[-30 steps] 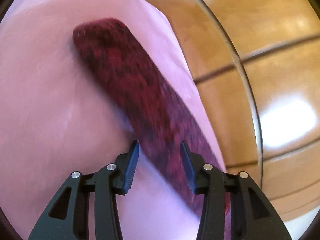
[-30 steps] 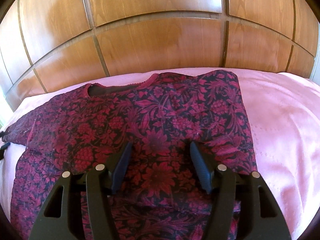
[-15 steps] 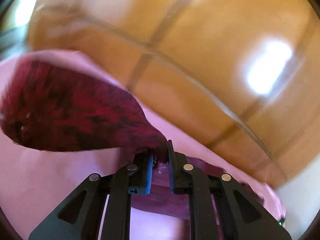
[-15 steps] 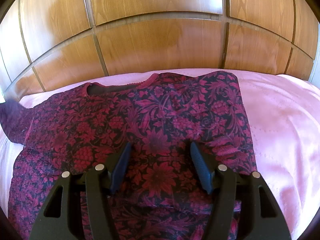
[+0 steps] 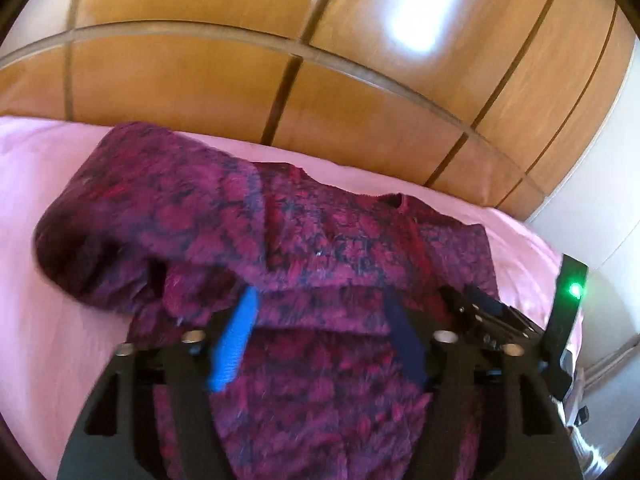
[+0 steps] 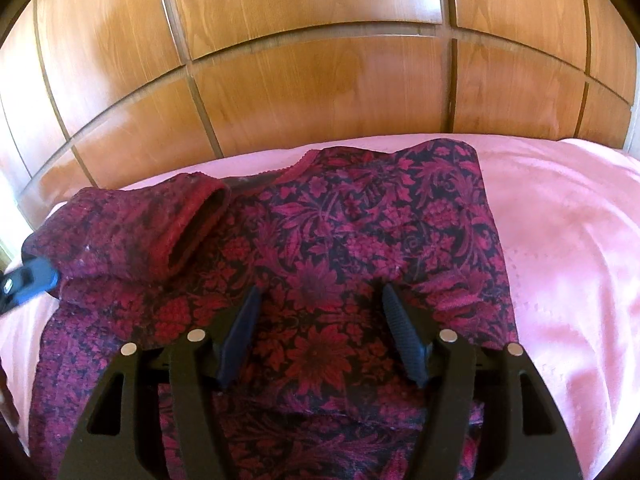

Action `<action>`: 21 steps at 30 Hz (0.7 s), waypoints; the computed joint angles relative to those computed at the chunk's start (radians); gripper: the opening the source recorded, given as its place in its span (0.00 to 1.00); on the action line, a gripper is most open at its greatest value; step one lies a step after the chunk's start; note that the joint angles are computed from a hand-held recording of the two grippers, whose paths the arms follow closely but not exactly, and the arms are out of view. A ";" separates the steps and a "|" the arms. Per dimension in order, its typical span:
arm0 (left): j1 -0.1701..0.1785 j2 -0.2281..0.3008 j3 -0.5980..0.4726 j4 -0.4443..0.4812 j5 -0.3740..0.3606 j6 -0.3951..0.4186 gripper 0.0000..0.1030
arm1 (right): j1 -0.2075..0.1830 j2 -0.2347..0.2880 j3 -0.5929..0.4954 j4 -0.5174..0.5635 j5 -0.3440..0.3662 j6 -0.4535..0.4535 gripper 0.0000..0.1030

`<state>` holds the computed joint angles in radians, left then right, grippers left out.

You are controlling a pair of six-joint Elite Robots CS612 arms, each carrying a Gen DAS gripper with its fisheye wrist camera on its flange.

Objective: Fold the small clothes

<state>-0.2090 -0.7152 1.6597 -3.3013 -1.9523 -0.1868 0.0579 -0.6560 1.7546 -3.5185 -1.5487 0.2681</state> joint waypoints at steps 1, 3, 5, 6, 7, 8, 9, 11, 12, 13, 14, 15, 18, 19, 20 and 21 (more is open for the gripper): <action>0.006 -0.004 0.013 -0.019 0.001 -0.006 0.68 | -0.004 -0.004 0.002 0.005 0.013 -0.001 0.64; 0.019 -0.012 0.033 -0.042 0.001 -0.025 0.68 | -0.010 -0.018 0.011 0.015 0.030 0.015 0.62; 0.024 -0.013 0.042 -0.084 0.068 -0.057 0.68 | -0.023 -0.036 0.030 -0.007 0.086 0.073 0.59; 0.031 -0.017 0.050 -0.085 0.109 -0.072 0.68 | -0.031 -0.039 0.034 -0.024 0.137 0.099 0.59; 0.039 -0.021 0.054 -0.074 0.133 -0.097 0.68 | -0.032 -0.041 0.034 -0.031 0.162 0.111 0.58; 0.049 -0.021 0.056 -0.063 0.160 -0.141 0.68 | -0.030 -0.042 0.028 -0.037 0.186 0.121 0.56; 0.055 -0.024 0.061 -0.057 0.178 -0.163 0.68 | -0.027 -0.041 0.020 -0.035 0.208 0.128 0.55; 0.064 -0.023 0.059 -0.019 0.228 -0.186 0.68 | -0.022 -0.031 -0.013 -0.001 0.274 0.149 0.53; 0.068 -0.023 0.057 0.013 0.251 -0.197 0.68 | -0.012 -0.023 -0.036 0.024 0.281 0.152 0.52; 0.072 -0.021 0.055 0.024 0.251 -0.204 0.68 | 0.000 -0.013 -0.062 0.052 0.279 0.147 0.50; 0.075 -0.017 0.051 0.030 0.249 -0.205 0.68 | 0.006 -0.007 -0.078 0.073 0.281 0.144 0.47; 0.075 -0.015 0.047 0.044 0.267 -0.198 0.68 | 0.016 0.003 -0.105 0.119 0.279 0.134 0.41; 0.070 -0.009 0.031 0.091 0.286 -0.178 0.68 | 0.048 0.006 -0.133 0.166 0.161 0.067 0.17; 0.066 -0.008 0.028 0.100 0.303 -0.178 0.68 | 0.051 0.000 -0.131 0.161 0.151 0.051 0.11; 0.065 -0.007 0.025 0.103 0.307 -0.182 0.68 | 0.053 -0.006 -0.124 0.141 0.144 0.038 0.11; 0.062 -0.005 0.020 0.102 0.311 -0.186 0.68 | 0.056 -0.018 -0.105 0.099 0.130 0.026 0.10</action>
